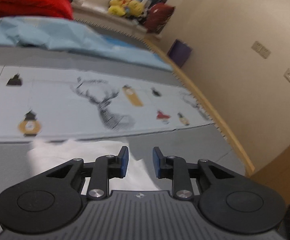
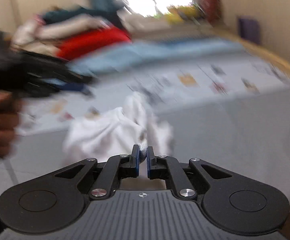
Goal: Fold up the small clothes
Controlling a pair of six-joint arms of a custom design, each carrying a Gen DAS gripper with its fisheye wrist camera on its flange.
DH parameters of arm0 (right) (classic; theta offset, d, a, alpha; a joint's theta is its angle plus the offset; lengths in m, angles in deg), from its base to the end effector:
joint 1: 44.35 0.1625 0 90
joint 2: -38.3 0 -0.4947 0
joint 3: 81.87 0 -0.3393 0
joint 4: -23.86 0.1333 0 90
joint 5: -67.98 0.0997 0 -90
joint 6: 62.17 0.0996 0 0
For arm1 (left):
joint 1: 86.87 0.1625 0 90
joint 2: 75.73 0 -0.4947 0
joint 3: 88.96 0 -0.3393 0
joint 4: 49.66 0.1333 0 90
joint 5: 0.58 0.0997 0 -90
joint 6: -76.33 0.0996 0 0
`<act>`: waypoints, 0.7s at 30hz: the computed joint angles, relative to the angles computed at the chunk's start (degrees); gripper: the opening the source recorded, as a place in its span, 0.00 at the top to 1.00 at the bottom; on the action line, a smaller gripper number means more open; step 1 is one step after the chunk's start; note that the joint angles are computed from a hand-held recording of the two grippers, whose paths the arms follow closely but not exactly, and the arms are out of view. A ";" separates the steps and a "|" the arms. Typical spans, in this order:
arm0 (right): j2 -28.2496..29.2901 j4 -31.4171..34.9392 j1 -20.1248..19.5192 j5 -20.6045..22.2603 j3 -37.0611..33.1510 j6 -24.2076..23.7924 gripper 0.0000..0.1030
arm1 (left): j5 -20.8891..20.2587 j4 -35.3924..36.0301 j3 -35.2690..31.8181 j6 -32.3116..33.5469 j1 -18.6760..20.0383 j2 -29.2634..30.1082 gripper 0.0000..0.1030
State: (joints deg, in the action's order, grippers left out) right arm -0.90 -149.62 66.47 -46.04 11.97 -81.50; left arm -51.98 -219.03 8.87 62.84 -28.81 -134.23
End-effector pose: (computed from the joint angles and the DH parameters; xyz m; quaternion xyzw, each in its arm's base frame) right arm 0.3394 -0.6315 0.1669 0.2765 -0.9075 0.2462 0.1983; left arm -0.1766 -0.6527 0.3738 0.0305 0.8934 -0.4180 0.1617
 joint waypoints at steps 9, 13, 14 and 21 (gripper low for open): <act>1.30 8.13 -1.82 1.56 -3.88 13.22 0.75 | 2.06 16.88 0.20 -5.09 1.53 -3.96 0.73; 2.42 12.92 -2.99 0.76 -6.28 20.11 0.70 | 1.36 22.84 -0.20 -4.69 1.77 -4.50 0.73; 2.28 14.38 -3.19 0.58 -6.60 21.42 0.74 | 1.25 24.45 0.06 -4.74 1.62 -4.87 0.73; 1.14 16.66 -2.52 -3.77 -5.97 23.72 0.97 | -0.61 35.57 -1.55 -4.86 2.11 -3.78 0.73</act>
